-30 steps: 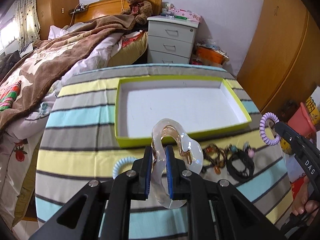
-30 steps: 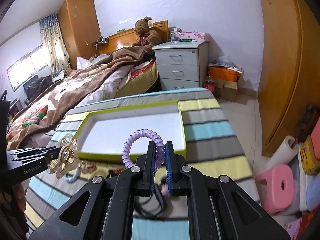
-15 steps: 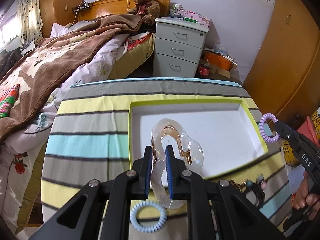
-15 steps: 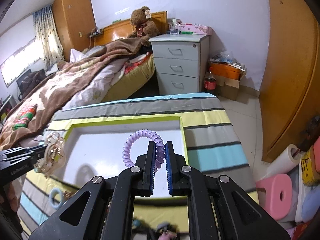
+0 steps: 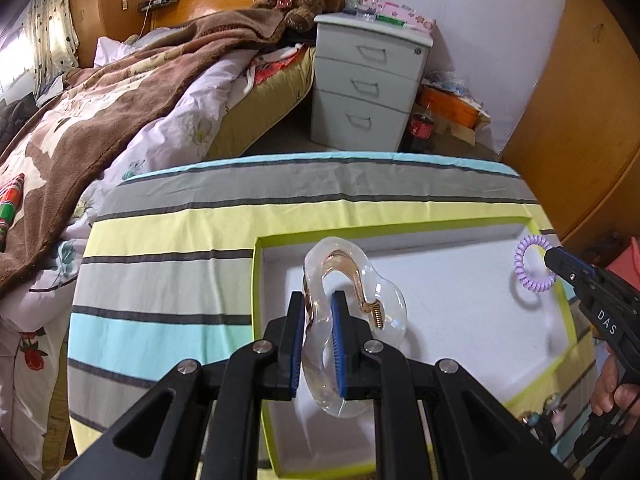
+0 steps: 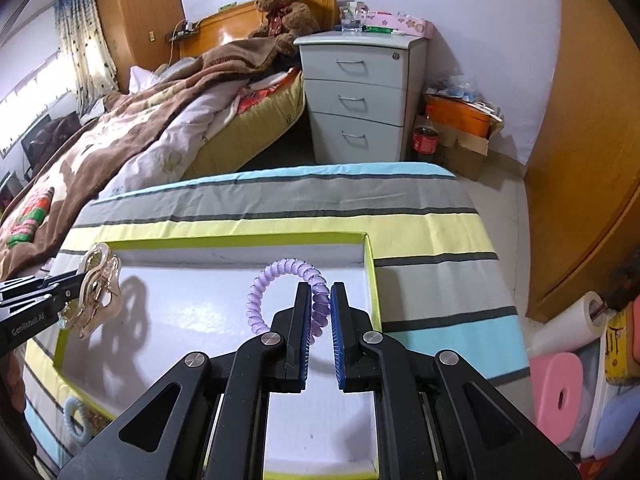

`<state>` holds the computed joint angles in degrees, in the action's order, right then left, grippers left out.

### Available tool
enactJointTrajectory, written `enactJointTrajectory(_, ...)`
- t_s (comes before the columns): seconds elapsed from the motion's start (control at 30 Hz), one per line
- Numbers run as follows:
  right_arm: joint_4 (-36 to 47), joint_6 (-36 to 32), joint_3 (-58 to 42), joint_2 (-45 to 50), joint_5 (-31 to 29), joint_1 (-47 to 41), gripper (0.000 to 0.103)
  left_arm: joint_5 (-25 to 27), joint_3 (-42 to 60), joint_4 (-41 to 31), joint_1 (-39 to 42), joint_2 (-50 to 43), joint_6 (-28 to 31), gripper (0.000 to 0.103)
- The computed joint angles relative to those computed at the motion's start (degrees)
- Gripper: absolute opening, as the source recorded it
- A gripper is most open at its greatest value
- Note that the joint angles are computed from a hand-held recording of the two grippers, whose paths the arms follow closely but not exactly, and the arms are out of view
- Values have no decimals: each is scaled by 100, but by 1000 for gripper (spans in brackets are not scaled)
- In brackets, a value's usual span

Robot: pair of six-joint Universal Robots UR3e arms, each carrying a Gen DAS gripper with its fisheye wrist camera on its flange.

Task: Organize jewelry
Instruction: 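Carry purple hair tie and claw clip with both tools over the green tray, then open right tool dropping purple hair tie while left tool releases claw clip in tray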

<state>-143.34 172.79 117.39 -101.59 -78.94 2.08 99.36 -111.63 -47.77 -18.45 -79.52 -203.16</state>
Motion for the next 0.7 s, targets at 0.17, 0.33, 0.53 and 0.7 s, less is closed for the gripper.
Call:
enactJointTrajectory(0.17,-59,-15,-199,392,-98,80,10,-20,-17,167,104,-242,12,14)
enactJointTrajectory(0.33,-76,-67,-344,633,-190,150,10,-3,47,250,141,-433,88,14)
enactJointTrajectory(0.53,-99,-97,-389,786,-315,221,10,2,105,266,154,-544,74,14)
enactJointTrajectory(0.7,-128,-92,-392,886,-368,228,10,-44,44,285,200,-549,71,14)
